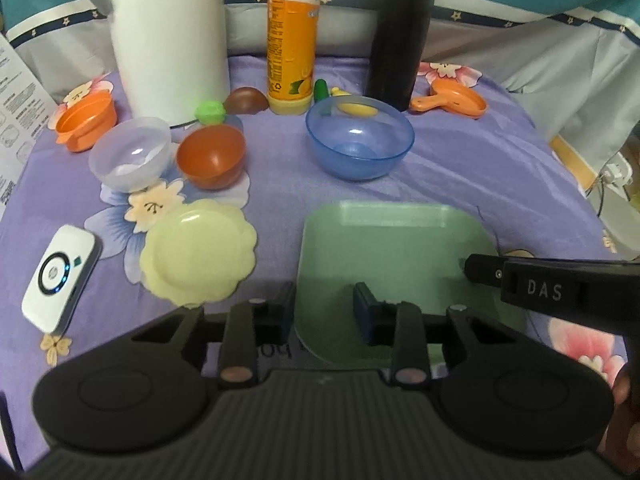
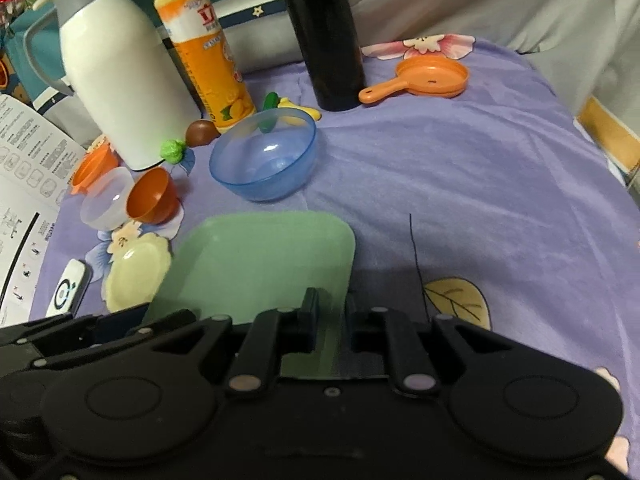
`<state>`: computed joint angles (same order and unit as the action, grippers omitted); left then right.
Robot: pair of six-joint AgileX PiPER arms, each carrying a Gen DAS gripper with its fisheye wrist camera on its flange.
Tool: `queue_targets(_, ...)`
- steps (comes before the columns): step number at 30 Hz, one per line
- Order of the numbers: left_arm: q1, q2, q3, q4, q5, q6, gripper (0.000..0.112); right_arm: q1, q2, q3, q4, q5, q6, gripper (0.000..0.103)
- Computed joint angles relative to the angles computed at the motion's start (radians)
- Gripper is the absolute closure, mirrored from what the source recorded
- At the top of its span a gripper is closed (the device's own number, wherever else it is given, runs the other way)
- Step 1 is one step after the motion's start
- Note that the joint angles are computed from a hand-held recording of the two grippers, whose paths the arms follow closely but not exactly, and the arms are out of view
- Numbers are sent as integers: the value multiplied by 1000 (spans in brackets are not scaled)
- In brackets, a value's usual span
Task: Organize plates and bowls
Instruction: 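Lift the green square plate with both grippers and carry it over the white plate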
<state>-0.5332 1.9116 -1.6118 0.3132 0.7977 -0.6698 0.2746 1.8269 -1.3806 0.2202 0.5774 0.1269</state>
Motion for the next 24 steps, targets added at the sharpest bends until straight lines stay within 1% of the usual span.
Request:
queue_targets(5,8,-93,95,-16,-22,2,82,22,-82,53,-19,15,31,89)
queue_targets(10,21,-195,200,-24,-47,0,82,73,-155,96,-67,19,92,89)
queue_targets(15,35,-316,318,-39,-69,24,82,123,-233,133,-77,33,126,89)
queue_targets(24,23,-499,460,14,-49,18,82,215,-335,185,-94,40,174,89)
